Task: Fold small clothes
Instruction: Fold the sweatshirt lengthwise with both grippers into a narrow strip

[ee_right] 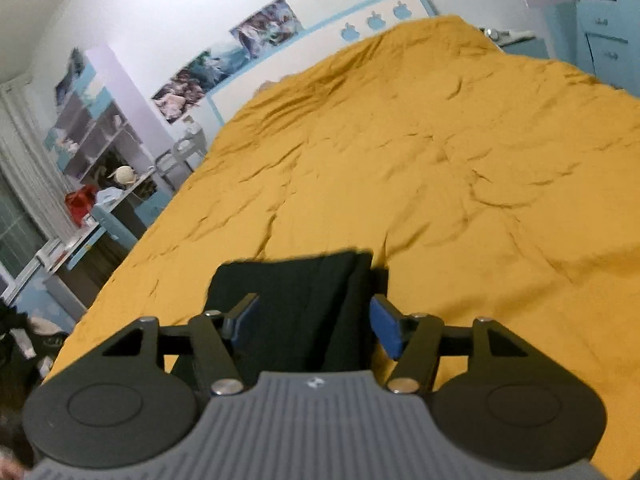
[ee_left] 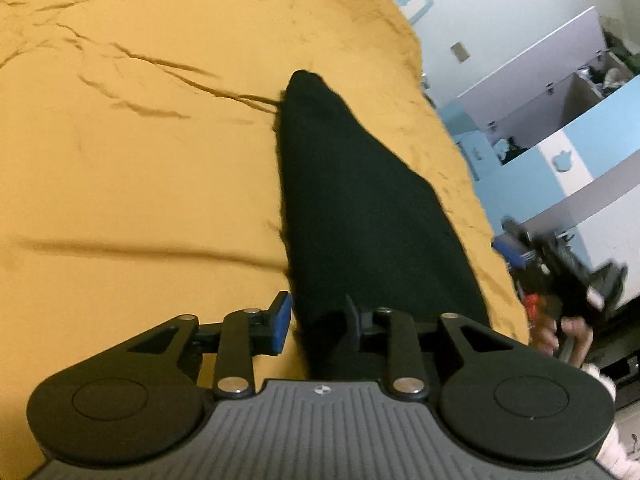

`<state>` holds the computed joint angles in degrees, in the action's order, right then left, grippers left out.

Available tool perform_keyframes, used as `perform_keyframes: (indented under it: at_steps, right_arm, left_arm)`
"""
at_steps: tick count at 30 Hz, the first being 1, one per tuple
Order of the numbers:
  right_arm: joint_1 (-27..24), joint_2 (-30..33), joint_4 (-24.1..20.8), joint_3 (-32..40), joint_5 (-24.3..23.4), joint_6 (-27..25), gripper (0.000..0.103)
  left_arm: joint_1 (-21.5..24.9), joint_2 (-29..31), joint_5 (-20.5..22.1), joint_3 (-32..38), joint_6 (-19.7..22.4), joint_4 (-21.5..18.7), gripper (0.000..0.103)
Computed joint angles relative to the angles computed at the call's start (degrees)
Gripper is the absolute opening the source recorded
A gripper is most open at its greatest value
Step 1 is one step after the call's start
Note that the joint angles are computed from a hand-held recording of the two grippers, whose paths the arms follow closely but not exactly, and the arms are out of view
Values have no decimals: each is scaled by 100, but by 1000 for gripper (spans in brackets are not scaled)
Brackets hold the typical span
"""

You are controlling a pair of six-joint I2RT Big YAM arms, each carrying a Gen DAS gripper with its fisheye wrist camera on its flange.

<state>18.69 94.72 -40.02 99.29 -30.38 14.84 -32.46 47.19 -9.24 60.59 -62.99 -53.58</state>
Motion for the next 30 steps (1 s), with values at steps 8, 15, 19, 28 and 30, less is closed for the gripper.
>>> perform_keyframes:
  at_steps: [8,15,19,28,30]
  right_arm:
    - [336,1941,-1104,2279,277,429,56]
    - [439,2158,-1286,2503,280,114,52]
    - [439,2246,-1295,2598,321,83,32]
    - [492,2345,-1130,2576,754,145,8]
    - [455,2373,-1003,2449,692,332,9]
  left_arm:
    - [1502,1031,666,255,805,966,36]
    - [2220,2104,1344,534,769,2011,55]
    - [2433,2306,1863,362,433,2950,10]
    - [2589,2656,2199,407,271,3093,15]
    - [2689,2614,2420,287,173,3256,19]
